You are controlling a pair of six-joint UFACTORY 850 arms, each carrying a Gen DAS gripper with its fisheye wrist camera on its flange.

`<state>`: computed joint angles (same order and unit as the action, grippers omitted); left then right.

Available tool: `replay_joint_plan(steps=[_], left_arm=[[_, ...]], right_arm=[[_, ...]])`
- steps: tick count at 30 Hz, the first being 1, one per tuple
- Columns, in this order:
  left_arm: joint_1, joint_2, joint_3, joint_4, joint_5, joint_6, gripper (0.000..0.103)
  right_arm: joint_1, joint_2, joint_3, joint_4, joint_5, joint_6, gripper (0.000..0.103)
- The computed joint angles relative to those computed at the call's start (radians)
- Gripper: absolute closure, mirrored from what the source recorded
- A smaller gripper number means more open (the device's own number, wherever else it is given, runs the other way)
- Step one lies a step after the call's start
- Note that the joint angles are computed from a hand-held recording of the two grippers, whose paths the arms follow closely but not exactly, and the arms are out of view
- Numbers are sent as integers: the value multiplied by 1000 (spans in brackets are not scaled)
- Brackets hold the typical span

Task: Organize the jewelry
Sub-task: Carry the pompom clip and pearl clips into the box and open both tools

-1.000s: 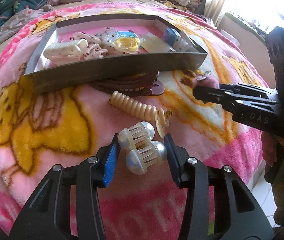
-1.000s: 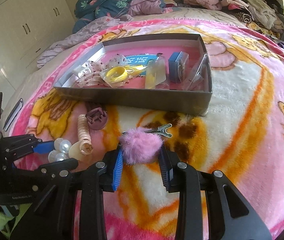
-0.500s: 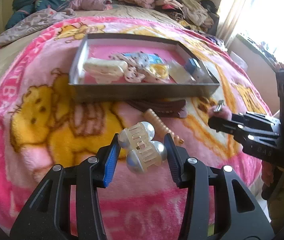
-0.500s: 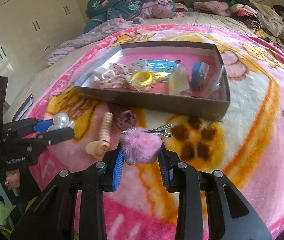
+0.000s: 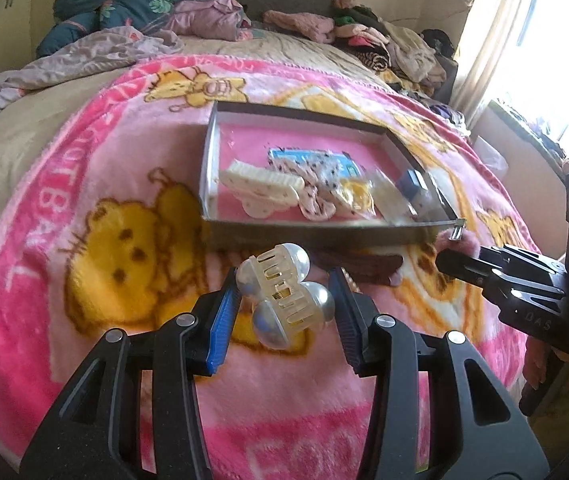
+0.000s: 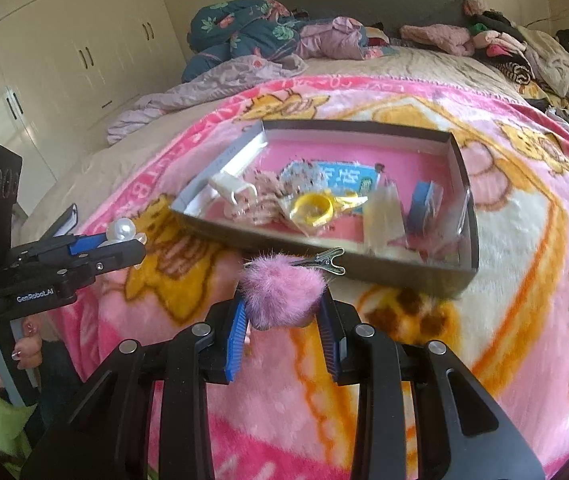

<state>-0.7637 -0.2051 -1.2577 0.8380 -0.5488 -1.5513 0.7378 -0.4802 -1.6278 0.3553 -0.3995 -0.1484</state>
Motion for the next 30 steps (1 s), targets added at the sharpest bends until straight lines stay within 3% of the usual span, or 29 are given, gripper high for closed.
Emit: replay_joint_plan(steps=[30], left_arm=[[93,-122,-204,-107,22,218,67]], right_arm=[[-59,-102,-175,-73,-15,66,73]])
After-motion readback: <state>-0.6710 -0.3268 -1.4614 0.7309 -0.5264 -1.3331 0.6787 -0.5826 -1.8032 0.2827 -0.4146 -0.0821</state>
